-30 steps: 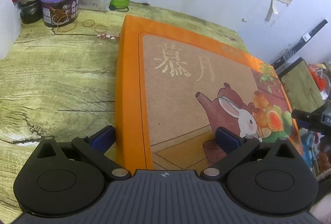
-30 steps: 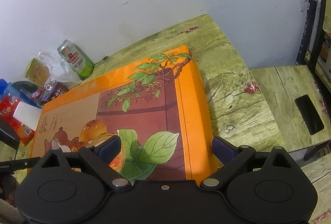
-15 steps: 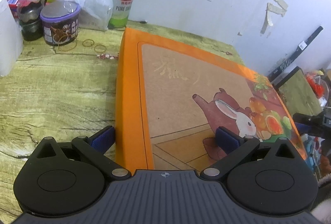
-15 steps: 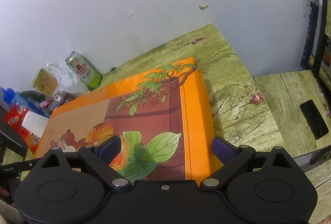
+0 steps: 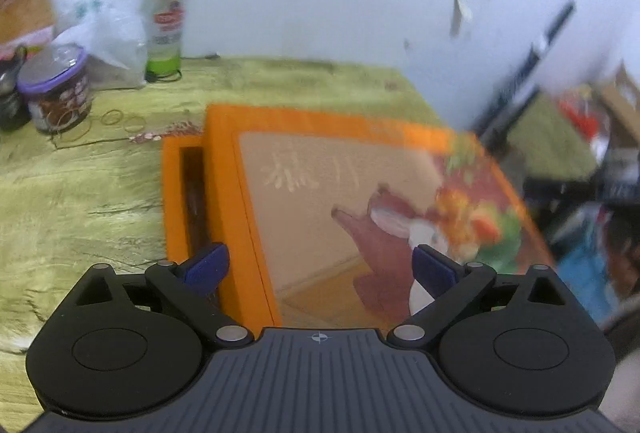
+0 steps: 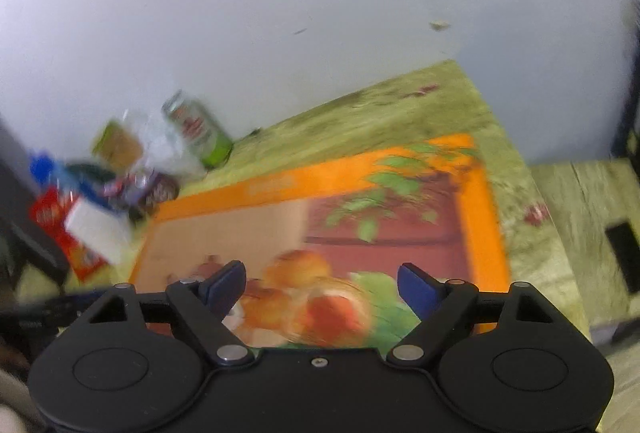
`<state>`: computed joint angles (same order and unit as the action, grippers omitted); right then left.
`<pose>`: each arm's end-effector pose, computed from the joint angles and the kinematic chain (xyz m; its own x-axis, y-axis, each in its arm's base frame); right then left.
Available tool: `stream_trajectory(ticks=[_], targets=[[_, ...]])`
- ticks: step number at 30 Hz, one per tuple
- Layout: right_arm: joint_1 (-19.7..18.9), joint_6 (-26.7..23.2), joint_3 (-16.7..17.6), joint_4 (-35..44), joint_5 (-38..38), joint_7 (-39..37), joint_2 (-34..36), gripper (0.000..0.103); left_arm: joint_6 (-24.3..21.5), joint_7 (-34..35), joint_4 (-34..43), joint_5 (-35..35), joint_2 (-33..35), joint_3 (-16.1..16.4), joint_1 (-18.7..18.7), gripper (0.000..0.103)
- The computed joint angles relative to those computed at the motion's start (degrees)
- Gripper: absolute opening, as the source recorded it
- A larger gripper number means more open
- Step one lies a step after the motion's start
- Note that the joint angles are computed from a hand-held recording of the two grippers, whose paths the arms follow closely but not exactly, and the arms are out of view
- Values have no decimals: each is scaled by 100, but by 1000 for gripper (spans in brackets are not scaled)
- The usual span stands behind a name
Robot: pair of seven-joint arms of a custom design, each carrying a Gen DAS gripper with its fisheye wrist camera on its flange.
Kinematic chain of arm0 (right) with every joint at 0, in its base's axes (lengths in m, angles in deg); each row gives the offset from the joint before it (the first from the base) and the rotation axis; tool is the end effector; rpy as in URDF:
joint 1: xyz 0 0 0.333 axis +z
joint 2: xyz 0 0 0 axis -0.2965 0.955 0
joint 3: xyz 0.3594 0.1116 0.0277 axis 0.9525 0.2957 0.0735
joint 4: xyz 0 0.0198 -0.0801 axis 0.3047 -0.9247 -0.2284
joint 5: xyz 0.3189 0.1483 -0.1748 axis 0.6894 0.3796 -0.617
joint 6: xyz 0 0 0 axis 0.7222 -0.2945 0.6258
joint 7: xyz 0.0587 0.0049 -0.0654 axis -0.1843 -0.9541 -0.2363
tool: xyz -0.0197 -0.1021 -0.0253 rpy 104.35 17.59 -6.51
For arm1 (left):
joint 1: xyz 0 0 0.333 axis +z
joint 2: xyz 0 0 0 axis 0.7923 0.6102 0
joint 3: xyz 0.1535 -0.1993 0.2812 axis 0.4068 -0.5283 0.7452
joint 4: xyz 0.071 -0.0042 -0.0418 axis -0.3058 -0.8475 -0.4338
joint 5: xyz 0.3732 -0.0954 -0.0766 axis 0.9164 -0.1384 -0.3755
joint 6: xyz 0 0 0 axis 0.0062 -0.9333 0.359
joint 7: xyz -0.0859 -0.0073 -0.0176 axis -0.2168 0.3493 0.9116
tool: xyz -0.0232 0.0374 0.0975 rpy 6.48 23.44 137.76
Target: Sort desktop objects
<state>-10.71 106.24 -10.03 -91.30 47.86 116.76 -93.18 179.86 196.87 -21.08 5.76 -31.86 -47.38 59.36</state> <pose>0.5102 0.1192 0.5395 -0.2686 -0.8603 -0.4334 -0.6082 0.5003 -0.6162 0.6495 -0.0170 0.5556 -0.6586 -0.7071 0.2575 -0.6711 0.3971 -0.6261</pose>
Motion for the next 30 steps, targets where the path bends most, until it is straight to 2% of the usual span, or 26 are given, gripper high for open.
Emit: stream_trajectory(ticks=[3,5,6,7,10,14,16,19,23,27,30], targets=[[-230,-168,203,69,-484,361,-67,82,60,-99,-103,174,-46,24,-32,100],[-631,-277,446,-10,-1123,1170,-253,83,67,-399,-92,274,-4,78,-17,101],[-785,-324,513,-85,-1340,1544,-354,88,49,-547,-51,325,40,92,-9,101],[-871,-366,517,-180,-1434,1823,-438,90,30,-695,-7,376,85,104,2,101],[-747,-416,226,-515,-1039,2013,-581,91,-67,-1063,175,455,264,85,32,103],[-395,-232,-138,-731,-323,1626,-476,95,-314,-1371,444,546,499,6,51,103],[-247,-176,-220,-699,-14,1375,-327,96,-299,-1419,461,601,553,-33,33,103],[-432,-251,-11,-573,-176,1490,-165,102,-342,-1605,537,730,660,-62,-2,103],[-352,-248,-110,-545,-63,1350,-45,102,-344,-1652,555,638,715,-122,21,103],[-4,-160,-421,-597,766,709,71,102,-272,-1627,521,582,712,-148,26,103],[-226,-97,-232,-553,436,896,115,102,-224,-1672,502,584,696,-144,17,103]])
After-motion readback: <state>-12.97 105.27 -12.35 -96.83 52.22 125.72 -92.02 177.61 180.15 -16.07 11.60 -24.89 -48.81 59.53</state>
